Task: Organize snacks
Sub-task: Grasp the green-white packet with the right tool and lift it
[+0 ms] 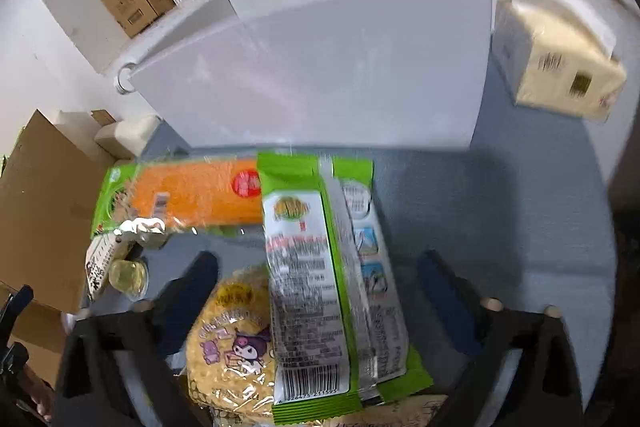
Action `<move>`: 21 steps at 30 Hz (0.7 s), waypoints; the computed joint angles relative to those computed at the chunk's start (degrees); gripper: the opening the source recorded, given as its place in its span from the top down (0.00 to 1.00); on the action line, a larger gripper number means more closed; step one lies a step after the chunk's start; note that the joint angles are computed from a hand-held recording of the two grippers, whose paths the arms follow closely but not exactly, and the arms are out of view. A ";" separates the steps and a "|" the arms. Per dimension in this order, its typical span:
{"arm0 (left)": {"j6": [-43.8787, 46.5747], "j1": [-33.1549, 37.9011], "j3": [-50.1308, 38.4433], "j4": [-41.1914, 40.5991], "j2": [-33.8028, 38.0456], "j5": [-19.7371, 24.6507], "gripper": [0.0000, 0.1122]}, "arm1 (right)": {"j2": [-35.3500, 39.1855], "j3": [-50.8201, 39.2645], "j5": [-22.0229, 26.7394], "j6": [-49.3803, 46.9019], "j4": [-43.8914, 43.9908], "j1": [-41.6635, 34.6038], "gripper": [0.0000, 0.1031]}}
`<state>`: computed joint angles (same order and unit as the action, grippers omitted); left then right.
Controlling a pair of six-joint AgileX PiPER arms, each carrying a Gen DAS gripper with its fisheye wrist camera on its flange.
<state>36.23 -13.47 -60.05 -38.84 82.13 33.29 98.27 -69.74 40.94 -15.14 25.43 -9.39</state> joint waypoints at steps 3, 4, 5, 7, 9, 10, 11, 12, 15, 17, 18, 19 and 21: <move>0.33 0.21 0.15 -0.52 0.11 0.10 0.08 | -1.67 3.18 -1.86 -4.45 4.61 -1.12 0.36; 0.19 0.10 0.16 -0.23 0.08 -0.03 0.08 | -2.57 4.27 -2.09 -6.58 6.85 -1.73 0.37; -0.32 -0.11 0.08 0.38 0.09 -0.19 0.08 | -3.38 4.89 -2.50 -7.30 7.50 -1.99 0.37; -1.48 -0.61 -0.17 1.59 0.15 -0.58 0.09 | -6.88 7.24 -3.81 -8.74 8.90 -2.54 0.37; -2.09 -1.18 -0.69 2.60 0.42 -0.70 0.08 | -10.05 8.69 -3.34 -10.99 11.73 -3.88 0.37; -2.36 -1.45 -0.88 3.20 0.54 -0.94 0.08 | -12.00 9.69 -3.00 -12.31 13.35 -4.61 0.37; -3.14 -2.06 -1.42 4.43 0.76 -1.19 0.08 | -14.39 10.49 -2.31 -12.51 14.14 -5.04 0.37; -3.68 -2.68 -2.21 5.68 1.17 -1.21 0.08 | -16.27 11.08 -1.83 -13.10 15.04 -5.29 0.37; -3.89 -4.56 -5.88 8.85 3.26 -0.65 0.08 | -23.39 13.94 0.06 -14.24 16.34 -6.08 0.37; -5.91 -6.43 -10.23 13.14 5.77 1.23 0.08 | -28.25 16.29 1.73 -16.19 18.01 -7.39 0.37; -5.80 -7.29 -12.54 13.95 7.14 2.03 0.08 | -30.29 17.61 2.87 -18.56 20.12 -8.53 0.37; -4.08 -7.78 -15.39 13.17 8.94 3.84 0.08 | -31.28 18.34 3.46 -20.02 21.42 -9.21 0.37; -3.67 -9.23 -21.73 14.16 12.96 7.23 0.08 | -34.19 20.65 4.14 -21.52 22.75 -10.89 0.37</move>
<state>32.56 -22.70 -81.77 -24.68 95.09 40.52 64.08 -49.09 45.09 -36.66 48.17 -20.28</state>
